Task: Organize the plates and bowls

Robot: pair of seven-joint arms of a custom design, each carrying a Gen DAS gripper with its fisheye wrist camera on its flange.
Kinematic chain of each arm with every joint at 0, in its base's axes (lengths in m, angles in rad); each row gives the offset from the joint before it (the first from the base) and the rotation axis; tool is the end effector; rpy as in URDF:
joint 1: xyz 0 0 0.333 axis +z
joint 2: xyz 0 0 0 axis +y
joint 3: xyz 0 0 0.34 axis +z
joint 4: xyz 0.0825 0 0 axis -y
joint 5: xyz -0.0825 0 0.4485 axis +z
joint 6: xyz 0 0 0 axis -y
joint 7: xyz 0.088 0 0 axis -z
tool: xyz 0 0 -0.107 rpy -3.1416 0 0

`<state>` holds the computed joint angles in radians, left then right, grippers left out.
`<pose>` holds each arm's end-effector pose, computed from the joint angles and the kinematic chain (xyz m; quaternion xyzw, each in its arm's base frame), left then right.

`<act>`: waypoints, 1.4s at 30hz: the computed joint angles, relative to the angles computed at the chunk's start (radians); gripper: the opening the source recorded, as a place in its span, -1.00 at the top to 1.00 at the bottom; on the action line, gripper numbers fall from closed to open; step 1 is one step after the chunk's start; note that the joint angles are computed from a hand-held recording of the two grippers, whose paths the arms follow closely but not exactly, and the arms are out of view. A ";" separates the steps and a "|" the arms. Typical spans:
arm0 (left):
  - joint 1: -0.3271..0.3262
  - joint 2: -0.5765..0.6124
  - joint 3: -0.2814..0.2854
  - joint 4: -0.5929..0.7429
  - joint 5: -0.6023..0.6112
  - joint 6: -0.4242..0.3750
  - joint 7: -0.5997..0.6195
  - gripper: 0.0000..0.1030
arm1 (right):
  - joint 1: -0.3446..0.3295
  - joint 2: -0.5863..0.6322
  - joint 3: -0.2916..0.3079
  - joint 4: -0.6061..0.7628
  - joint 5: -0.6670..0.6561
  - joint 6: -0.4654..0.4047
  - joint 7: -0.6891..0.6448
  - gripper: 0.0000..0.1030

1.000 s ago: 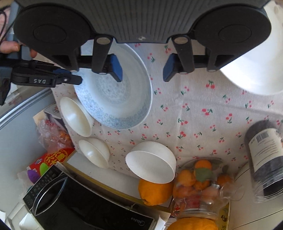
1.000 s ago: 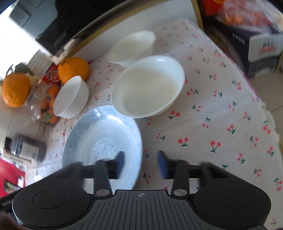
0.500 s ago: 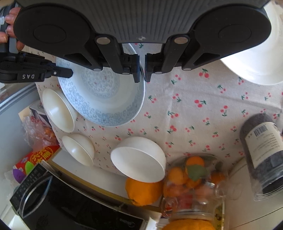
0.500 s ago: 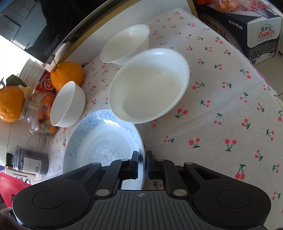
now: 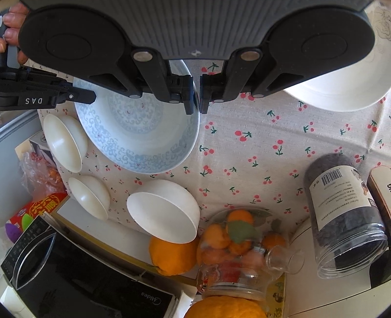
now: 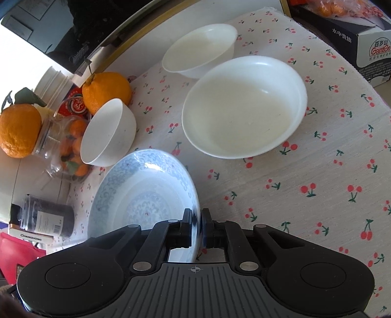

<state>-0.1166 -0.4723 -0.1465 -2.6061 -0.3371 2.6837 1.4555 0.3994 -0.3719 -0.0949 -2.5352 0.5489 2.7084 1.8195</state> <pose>0.4588 -0.1134 0.4553 -0.7150 0.6401 -0.2675 0.0870 0.4823 0.1317 0.4461 -0.5291 0.7864 0.0442 0.3157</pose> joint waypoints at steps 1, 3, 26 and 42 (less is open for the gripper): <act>-0.003 -0.001 0.005 -0.002 -0.001 0.004 0.011 0.93 | -0.002 0.001 0.003 0.001 -0.005 0.001 0.002 0.83; -0.010 -0.003 0.014 -0.007 -0.008 0.016 0.035 0.93 | -0.002 0.002 0.003 0.002 -0.007 0.001 0.000 0.83; -0.030 -0.242 0.050 -0.136 -0.031 -0.003 0.215 -0.50 | 0.058 -0.181 -0.069 -0.090 0.030 -0.057 -0.137 -0.27; -0.064 -0.545 0.095 -0.263 -0.118 -0.234 0.206 -0.85 | 0.083 -0.349 -0.052 -0.187 -0.026 -0.154 -0.199 -0.46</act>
